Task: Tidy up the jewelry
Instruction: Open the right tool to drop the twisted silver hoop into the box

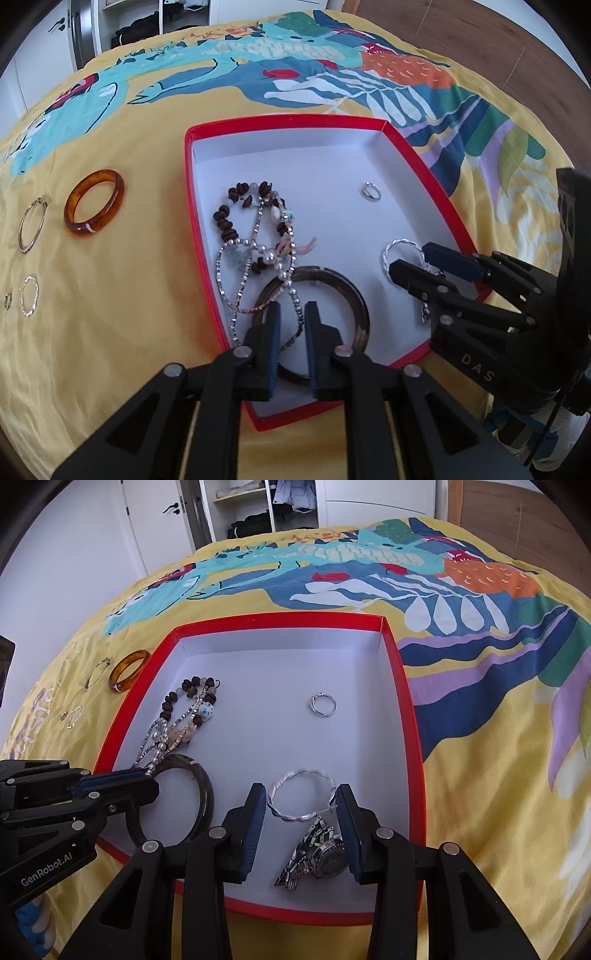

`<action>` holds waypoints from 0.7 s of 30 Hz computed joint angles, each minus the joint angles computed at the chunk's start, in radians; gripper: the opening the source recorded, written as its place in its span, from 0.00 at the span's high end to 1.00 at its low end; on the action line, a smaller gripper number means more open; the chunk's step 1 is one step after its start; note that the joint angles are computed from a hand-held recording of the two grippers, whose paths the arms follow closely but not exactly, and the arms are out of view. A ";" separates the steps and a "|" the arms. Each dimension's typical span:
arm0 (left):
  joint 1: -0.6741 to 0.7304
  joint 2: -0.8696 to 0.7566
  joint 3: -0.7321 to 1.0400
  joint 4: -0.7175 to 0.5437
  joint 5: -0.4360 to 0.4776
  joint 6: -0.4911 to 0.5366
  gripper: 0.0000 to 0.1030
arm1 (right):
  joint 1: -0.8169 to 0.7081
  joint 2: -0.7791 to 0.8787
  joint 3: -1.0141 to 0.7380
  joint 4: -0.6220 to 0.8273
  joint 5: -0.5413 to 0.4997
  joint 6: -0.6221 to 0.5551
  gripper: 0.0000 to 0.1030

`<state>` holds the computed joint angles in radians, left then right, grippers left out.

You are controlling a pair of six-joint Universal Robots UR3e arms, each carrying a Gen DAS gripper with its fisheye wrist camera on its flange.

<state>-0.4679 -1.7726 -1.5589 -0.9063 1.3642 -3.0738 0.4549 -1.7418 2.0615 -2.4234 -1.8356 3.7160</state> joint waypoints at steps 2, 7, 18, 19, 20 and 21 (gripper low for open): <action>-0.002 0.015 -0.011 0.009 0.005 0.003 0.76 | 0.011 -0.010 -0.003 0.016 -0.010 0.013 0.59; -0.009 0.055 -0.010 0.000 0.007 0.011 0.74 | 0.043 -0.055 -0.017 0.066 -0.041 0.049 0.58; 0.007 0.221 0.008 -0.085 0.008 0.013 0.72 | 0.173 -0.141 -0.160 0.261 -0.173 0.174 0.54; 0.009 0.239 0.013 -0.098 0.011 0.013 0.72 | 0.188 -0.142 -0.181 0.283 -0.187 0.187 0.54; 0.014 0.257 0.014 -0.108 0.011 0.017 0.72 | 0.205 -0.141 -0.203 0.305 -0.202 0.201 0.54; 0.016 0.273 0.016 -0.119 0.013 0.019 0.72 | 0.221 -0.139 -0.223 0.324 -0.215 0.215 0.53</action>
<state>-0.4517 -1.4999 -1.5424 -1.0250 1.3774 -3.0545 0.6760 -1.8813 1.8387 -2.0992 -2.0511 3.9310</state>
